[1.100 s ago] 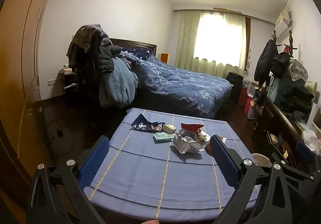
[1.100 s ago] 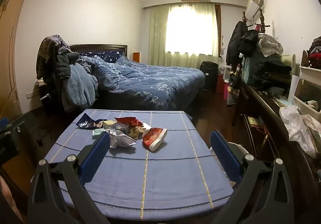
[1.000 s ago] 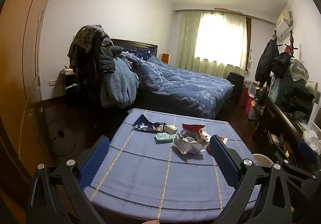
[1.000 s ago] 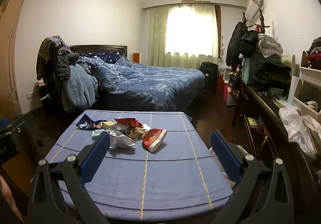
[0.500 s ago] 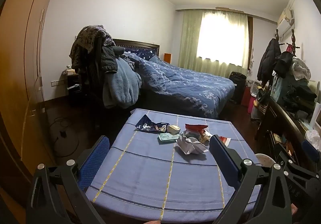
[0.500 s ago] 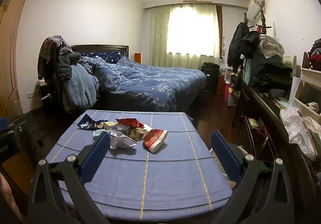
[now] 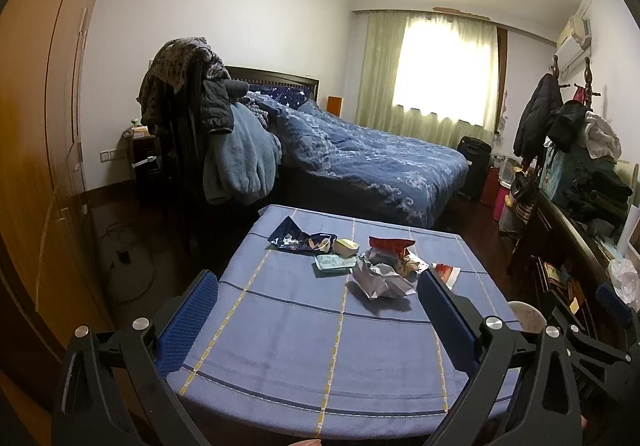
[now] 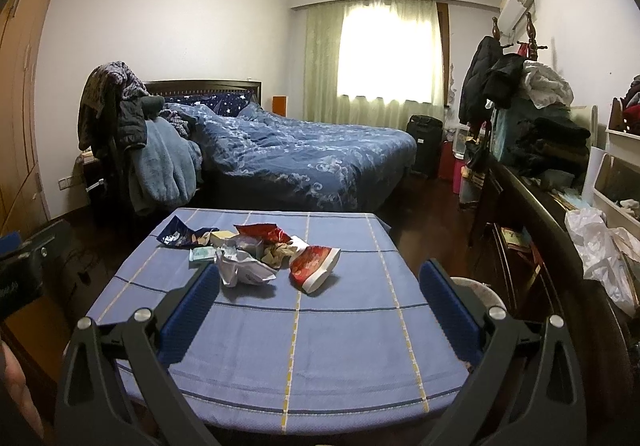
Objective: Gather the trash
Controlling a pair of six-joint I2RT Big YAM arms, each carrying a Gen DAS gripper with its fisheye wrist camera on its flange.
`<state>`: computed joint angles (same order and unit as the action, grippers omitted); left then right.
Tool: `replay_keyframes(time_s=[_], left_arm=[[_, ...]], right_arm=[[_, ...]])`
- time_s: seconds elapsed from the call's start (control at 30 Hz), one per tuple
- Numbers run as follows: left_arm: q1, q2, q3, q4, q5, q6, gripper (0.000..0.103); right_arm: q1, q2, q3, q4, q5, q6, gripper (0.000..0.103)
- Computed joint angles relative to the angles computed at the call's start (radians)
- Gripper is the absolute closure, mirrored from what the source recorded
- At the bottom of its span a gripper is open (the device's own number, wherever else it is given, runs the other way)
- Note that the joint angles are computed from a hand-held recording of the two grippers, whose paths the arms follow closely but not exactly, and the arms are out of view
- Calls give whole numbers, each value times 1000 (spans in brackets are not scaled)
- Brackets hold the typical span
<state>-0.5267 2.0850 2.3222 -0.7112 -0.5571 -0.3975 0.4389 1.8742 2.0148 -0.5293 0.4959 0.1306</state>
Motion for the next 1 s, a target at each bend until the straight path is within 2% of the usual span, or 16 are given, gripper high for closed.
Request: replay_keyframes(time_s=[0.4,1.0], left_arm=[[2,5,12,-27,5,-12,4],[2,2,3,-26,6,-14,4]], right_arm=[[-1,3,-8,2,-10,4,3],[-1,6,-1,-19,-19,13,3]])
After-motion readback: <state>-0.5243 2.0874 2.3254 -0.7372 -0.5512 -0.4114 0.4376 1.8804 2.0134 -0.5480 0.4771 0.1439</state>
